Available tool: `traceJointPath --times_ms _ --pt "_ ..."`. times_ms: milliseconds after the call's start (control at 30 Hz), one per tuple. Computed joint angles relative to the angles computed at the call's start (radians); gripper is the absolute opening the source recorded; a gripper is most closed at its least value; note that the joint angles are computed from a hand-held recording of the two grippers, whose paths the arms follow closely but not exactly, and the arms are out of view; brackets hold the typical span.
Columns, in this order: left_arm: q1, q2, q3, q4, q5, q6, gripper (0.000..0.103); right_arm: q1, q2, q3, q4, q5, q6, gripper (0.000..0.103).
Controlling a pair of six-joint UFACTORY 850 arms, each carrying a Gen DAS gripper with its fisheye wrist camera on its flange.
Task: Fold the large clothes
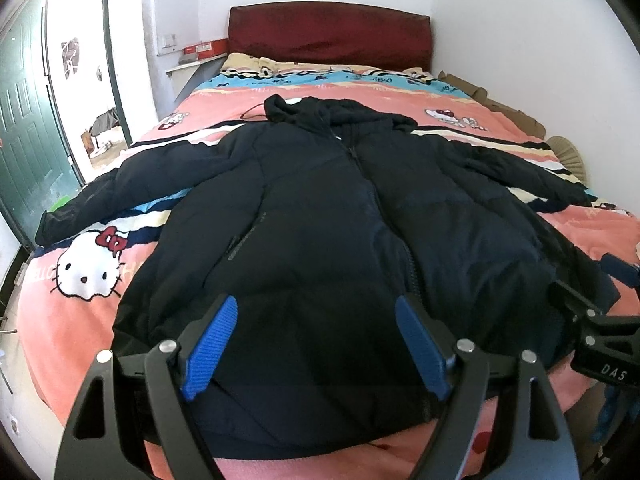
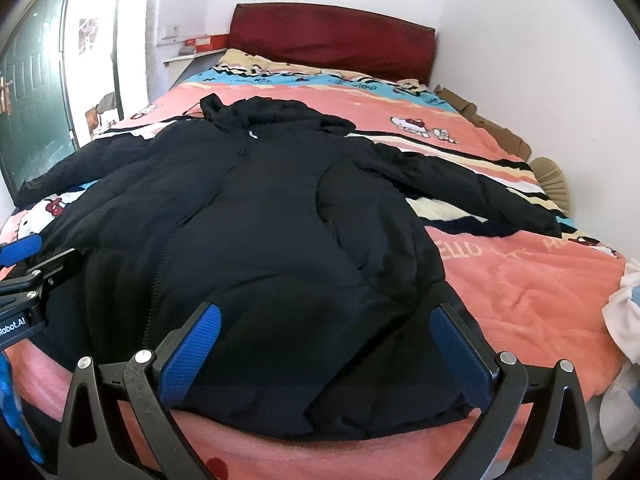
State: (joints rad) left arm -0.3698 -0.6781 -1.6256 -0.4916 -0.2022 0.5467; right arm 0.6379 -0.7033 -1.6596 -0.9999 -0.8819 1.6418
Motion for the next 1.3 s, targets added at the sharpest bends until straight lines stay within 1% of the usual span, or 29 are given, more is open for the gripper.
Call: traceJointPath --times_ms 133,267,433,600,700,833,867,933,1033,1067,1133,1167,1233,1300 --pt "0.002 -0.003 -0.011 0.016 -0.023 -0.002 0.081 0.001 0.005 0.003 -0.002 -0.014 0.0 0.102" --pt "0.011 -0.002 -0.023 -0.079 -0.06 0.09 0.081 0.003 0.009 0.001 -0.007 -0.024 -0.004 0.103" --pt "0.01 0.019 -0.002 -0.099 -0.033 0.122 0.081 0.01 0.018 0.003 -0.025 -0.038 0.002 0.103" --pt "0.017 0.006 -0.027 -0.076 -0.098 0.104 0.081 0.017 0.023 0.004 -0.029 -0.043 0.006 0.103" --pt "0.021 0.001 -0.034 -0.084 -0.117 0.111 0.081 0.017 0.024 0.004 -0.03 -0.041 0.004 0.103" --pt "0.021 -0.002 -0.04 -0.084 -0.123 0.111 0.081 0.01 0.03 0.008 -0.031 -0.033 0.003 0.103" --pt "0.024 -0.007 -0.048 -0.088 -0.137 0.113 0.081 0.006 0.031 0.009 -0.031 -0.032 0.001 0.102" --pt "0.026 -0.024 -0.075 -0.069 -0.165 0.091 0.081 -0.004 0.034 0.007 -0.032 -0.033 -0.004 0.103" --pt "0.024 -0.061 -0.137 0.015 -0.188 0.013 0.081 -0.022 0.044 0.01 -0.052 -0.039 0.006 0.102" --pt "0.024 -0.069 -0.154 0.022 -0.188 0.007 0.081 -0.031 0.053 0.017 -0.07 -0.04 0.024 0.102" --pt "0.023 -0.082 -0.189 0.069 -0.158 -0.027 0.081 -0.055 0.065 0.023 -0.087 -0.046 0.048 0.102" --pt "0.023 -0.094 -0.216 0.105 -0.149 -0.058 0.081 -0.072 0.07 0.023 -0.09 -0.054 0.06 0.102" --pt "0.027 -0.127 -0.288 0.146 -0.159 -0.106 0.081 -0.109 0.093 0.046 -0.117 -0.052 0.118 0.102" --pt "0.034 -0.172 -0.384 0.201 -0.177 -0.166 0.081 -0.164 0.129 0.087 -0.143 -0.015 0.209 0.103"
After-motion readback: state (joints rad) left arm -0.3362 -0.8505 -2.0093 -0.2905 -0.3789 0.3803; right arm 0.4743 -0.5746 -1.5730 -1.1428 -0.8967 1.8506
